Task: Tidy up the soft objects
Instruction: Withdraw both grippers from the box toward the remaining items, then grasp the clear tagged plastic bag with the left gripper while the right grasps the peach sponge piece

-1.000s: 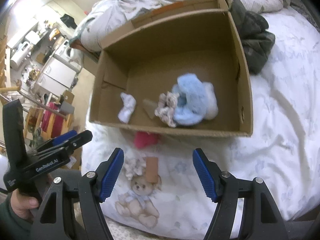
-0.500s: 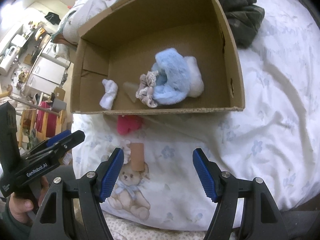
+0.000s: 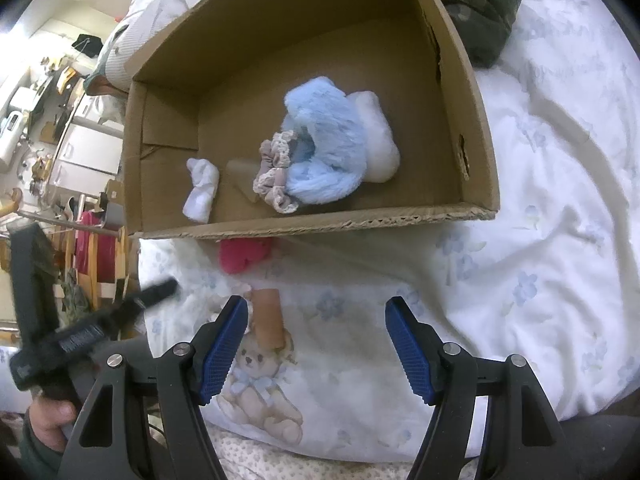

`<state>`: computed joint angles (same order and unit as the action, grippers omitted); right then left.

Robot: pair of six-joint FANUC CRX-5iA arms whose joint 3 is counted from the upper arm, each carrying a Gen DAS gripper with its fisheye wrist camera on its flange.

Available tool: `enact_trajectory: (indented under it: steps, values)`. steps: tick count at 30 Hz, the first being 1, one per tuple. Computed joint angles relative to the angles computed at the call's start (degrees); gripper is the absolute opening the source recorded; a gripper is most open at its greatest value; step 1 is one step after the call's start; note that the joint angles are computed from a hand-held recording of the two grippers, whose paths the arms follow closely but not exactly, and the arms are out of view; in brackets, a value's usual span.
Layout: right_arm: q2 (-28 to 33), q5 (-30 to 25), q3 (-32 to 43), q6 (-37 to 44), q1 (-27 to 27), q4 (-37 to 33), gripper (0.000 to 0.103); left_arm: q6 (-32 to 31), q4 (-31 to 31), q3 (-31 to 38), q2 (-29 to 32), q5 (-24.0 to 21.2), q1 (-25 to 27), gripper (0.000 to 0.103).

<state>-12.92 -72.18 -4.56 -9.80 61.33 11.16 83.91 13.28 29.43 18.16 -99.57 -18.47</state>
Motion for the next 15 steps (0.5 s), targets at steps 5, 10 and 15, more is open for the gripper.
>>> enact_trajectory:
  steps: [5,10,15]
  values:
    - [0.41,0.44,0.18,1.32,-0.95,-1.21,0.075,-1.66,0.50,-0.54,0.29,-0.67,-1.03,0.065]
    - [0.85,0.71,0.58,2.39,-1.40,-1.59,0.075,-2.55,1.88,-1.21,-0.15,-0.70,-1.71,0.065]
    - [0.88,0.55,0.66,2.45,-1.52,-1.93,0.075,-1.90,1.82,-1.19,1.02,-2.53,-1.49,0.010]
